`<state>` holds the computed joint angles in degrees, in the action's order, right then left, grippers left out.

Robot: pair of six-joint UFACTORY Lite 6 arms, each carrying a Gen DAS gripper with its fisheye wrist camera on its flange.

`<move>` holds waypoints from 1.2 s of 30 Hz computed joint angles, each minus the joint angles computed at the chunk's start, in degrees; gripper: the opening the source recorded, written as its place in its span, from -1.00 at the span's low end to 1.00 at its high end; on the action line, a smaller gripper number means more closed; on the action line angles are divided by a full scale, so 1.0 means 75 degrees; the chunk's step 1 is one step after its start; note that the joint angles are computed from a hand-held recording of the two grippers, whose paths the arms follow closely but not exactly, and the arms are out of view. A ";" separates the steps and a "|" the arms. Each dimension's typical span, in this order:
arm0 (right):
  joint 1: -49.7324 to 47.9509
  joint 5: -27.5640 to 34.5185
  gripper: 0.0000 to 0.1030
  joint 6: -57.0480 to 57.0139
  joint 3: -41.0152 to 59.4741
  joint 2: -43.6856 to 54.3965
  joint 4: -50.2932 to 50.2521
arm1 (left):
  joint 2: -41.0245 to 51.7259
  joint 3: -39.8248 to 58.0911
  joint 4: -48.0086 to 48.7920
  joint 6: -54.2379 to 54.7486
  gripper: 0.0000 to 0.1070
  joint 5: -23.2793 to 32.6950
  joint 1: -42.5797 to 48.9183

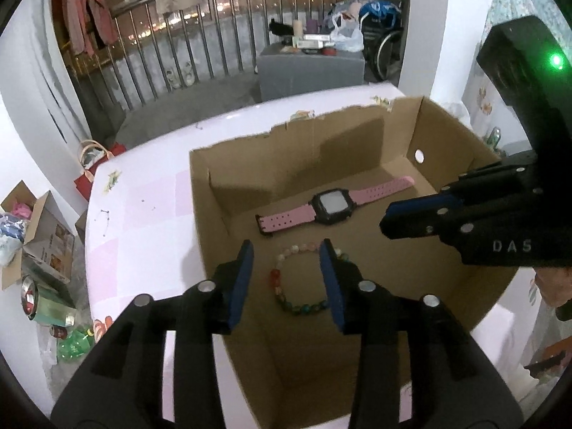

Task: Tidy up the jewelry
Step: 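Open the right tool to drop the bracelet beside the watch, then withdraw the right tool and move it toward the small gold charms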

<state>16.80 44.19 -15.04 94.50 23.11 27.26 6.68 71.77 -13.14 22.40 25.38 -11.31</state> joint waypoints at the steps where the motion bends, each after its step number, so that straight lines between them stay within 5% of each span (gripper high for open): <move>1: -0.0034 -0.0013 -0.77 -0.0038 -0.0075 -0.0107 0.0012 | -0.0116 -0.0092 -0.0042 0.0038 -0.26 -0.0058 -0.0007; 6: -0.0100 -0.0398 -0.46 -0.0185 -0.0962 -0.1039 -0.0051 | -0.0989 -0.0686 -0.0351 0.0300 -0.09 -0.0211 0.0066; 23: -0.1388 -0.0873 -0.39 -0.3410 -0.6283 -0.6926 0.2058 | -0.6515 -0.4779 -0.3974 0.3520 0.28 0.0892 0.1012; 29: -0.2036 -0.0487 -0.39 -0.4196 -0.7931 -0.8466 0.2549 | -0.7132 -0.5794 -0.4517 0.4013 0.29 0.1373 0.0914; 36: -0.2381 -0.0417 -0.39 -0.4459 -0.9458 -0.9659 0.2649 | -0.6656 -0.6678 -0.5502 0.4948 0.29 0.0755 0.0107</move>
